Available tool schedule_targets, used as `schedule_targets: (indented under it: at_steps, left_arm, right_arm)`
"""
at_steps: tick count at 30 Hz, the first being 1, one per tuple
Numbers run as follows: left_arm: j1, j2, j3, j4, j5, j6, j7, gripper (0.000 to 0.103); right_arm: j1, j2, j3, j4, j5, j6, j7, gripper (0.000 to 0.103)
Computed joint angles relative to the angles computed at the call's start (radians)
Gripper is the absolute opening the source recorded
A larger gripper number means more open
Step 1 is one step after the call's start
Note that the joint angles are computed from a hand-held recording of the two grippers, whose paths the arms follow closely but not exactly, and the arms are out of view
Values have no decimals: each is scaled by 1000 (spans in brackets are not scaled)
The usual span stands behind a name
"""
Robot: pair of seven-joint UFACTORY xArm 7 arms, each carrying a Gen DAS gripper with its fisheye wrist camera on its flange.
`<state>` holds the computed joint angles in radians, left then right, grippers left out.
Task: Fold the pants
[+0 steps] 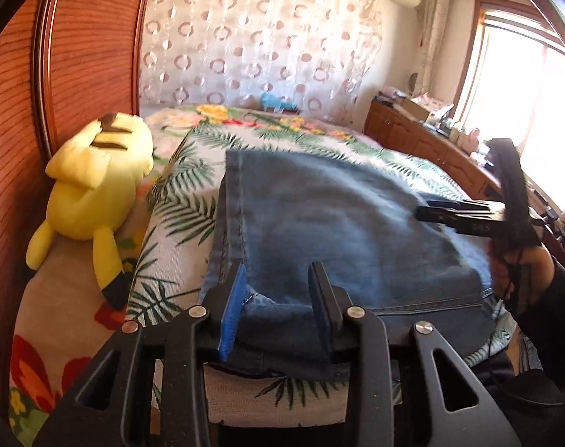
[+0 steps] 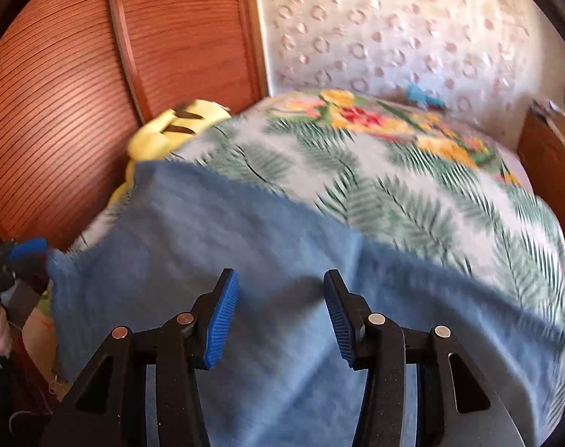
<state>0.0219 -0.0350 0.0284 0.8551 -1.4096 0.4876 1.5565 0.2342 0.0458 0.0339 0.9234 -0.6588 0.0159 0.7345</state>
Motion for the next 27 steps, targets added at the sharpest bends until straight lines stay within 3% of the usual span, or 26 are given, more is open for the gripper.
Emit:
schedule_targets:
  at_steps: [4,10,13,16,19,23,27]
  left_arm:
    - [-1,25,-7,7,30,-37,-38,36]
    - [3,40,-14,-3,90,-59,-78,36]
    - [3,43,-17,-10,112,-75,-98,36]
    - [9,46,-16,-12,112,-72,-104,36]
    - [9,46,-19,-14,84,-80,-72,36]
    - [15,31,-12,-23,67,-40,-28,15]
    - [16,-2,-1,-37,29,-25,14,9]
  right_arm:
    - [1,-8,-9,-28,-44,-12,65,50]
    - [-3,-4,-20,-19,-282,13,264,50]
    - [-6,13,-14,0,-302,11,291,51]
    - [-20,20,-2,-15,-184,-10,195,53]
    - [-13,23,-18,-26,-133,-35,148,53]
    - [22,30,-56,-10,-186,-16,187,54]
    - [24,28,-56,-9,-189,-12,189,54]
